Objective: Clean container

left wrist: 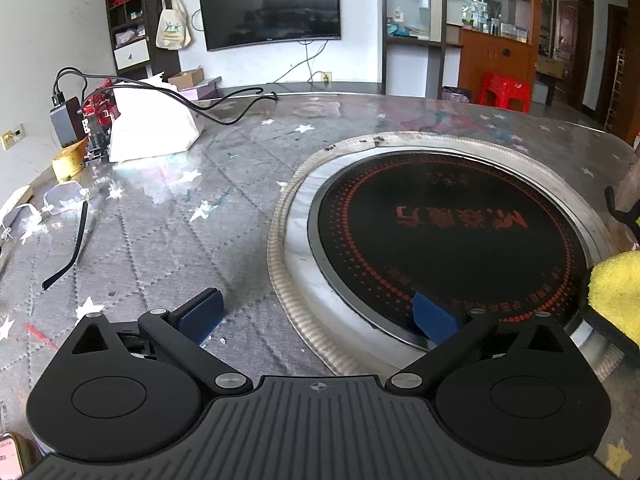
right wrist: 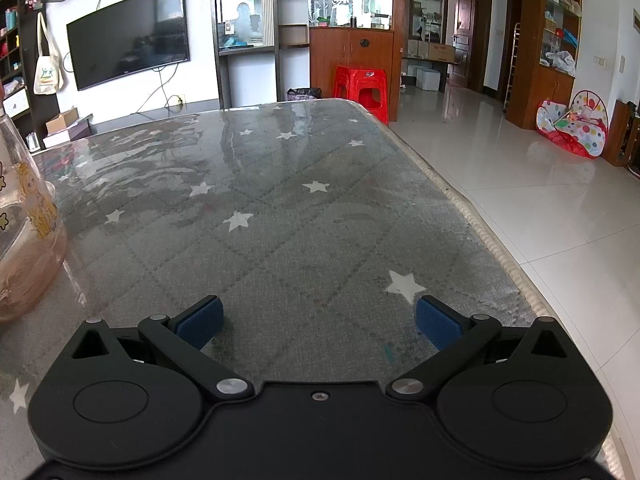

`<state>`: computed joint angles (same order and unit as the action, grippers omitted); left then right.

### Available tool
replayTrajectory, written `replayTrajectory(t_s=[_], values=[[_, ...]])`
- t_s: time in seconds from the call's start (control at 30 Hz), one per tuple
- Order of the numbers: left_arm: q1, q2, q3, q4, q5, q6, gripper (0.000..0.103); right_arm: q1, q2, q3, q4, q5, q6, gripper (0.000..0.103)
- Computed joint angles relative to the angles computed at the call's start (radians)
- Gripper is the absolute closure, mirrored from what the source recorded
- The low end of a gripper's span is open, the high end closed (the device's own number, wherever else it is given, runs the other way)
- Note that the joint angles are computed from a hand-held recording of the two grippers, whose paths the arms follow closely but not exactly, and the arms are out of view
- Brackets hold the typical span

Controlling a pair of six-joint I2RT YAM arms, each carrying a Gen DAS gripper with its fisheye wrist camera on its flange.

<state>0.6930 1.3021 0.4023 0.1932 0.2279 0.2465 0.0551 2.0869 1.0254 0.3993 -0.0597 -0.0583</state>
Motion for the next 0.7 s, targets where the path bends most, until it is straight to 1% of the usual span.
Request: replayTrajectory(t_s=[0.7], values=[[-0.006, -0.001, -0.003, 0.004, -0.007, -0.002, 0.0, -0.001, -0.028, -0.011, -0.019, 0.0, -0.001, 0.0]])
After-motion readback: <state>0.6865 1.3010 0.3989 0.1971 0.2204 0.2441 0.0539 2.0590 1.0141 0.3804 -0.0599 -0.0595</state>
